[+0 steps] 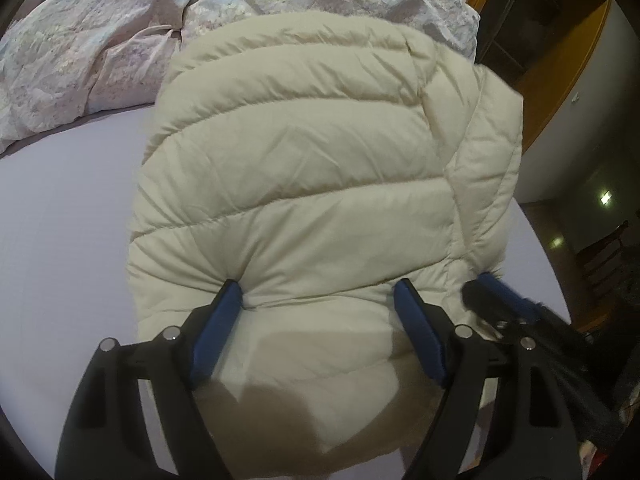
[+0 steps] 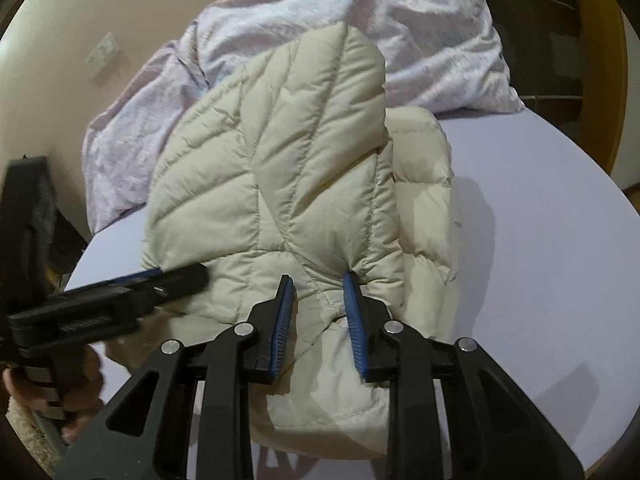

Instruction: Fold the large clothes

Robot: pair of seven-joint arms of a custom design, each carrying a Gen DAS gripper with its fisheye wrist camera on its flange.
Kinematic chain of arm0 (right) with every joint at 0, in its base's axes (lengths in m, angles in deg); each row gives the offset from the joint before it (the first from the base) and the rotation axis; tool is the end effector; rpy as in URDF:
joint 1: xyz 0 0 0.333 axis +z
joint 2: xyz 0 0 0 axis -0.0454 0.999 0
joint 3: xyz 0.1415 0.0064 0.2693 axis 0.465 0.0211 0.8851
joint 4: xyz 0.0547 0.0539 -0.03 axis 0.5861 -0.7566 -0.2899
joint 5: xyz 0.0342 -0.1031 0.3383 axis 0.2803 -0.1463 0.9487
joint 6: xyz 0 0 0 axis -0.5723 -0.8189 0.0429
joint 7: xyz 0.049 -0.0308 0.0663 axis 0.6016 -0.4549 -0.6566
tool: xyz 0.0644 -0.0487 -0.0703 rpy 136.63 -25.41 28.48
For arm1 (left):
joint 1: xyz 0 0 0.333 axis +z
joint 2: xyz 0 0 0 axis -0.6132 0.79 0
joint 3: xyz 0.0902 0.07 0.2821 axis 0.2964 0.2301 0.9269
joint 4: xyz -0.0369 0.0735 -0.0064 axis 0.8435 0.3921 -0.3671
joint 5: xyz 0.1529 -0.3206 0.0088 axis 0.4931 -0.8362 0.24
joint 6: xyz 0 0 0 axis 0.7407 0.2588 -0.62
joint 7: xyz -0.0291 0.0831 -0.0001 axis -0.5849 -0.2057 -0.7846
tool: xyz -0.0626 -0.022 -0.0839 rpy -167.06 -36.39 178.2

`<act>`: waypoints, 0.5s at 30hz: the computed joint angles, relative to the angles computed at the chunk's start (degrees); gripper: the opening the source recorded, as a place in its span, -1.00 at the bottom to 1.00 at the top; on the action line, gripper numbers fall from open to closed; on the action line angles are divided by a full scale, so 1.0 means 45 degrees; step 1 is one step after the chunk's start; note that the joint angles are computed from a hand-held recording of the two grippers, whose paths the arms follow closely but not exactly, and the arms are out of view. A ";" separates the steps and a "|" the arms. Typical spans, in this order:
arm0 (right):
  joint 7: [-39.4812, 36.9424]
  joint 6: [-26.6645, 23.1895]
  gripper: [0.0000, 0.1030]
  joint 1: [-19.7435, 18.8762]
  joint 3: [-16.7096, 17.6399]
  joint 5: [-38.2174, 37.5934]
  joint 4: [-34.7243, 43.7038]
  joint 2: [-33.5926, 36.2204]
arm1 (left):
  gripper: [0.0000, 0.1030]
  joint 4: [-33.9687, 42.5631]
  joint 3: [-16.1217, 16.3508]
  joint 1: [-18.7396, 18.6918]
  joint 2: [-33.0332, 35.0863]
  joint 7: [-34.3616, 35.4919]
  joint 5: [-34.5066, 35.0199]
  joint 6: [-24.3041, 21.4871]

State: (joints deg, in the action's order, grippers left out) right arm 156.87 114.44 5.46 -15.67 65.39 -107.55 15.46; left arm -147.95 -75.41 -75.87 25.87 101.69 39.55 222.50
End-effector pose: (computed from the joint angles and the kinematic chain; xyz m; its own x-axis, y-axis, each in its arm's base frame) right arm 0.6325 0.3145 0.3273 0.3381 -0.8769 -0.3416 -0.7291 -0.0146 -0.6842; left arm 0.6069 -0.4578 0.3580 0.0654 -0.9638 0.2584 -0.8026 -0.2046 -0.5603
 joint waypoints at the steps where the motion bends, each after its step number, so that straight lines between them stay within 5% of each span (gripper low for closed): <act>1: 0.0023 -0.0146 -0.50 0.0040 -0.0047 0.0025 0.0113 0.0062 | 0.48 -0.0123 -0.0053 0.0066 -0.0090 0.0043 -0.0043 0.0114; 15: -0.0904 -0.1128 -0.51 -0.0277 0.0479 0.1088 0.1048 0.0832 | 0.46 0.0271 0.0251 0.0300 -0.0314 -0.0270 0.0332 -0.0472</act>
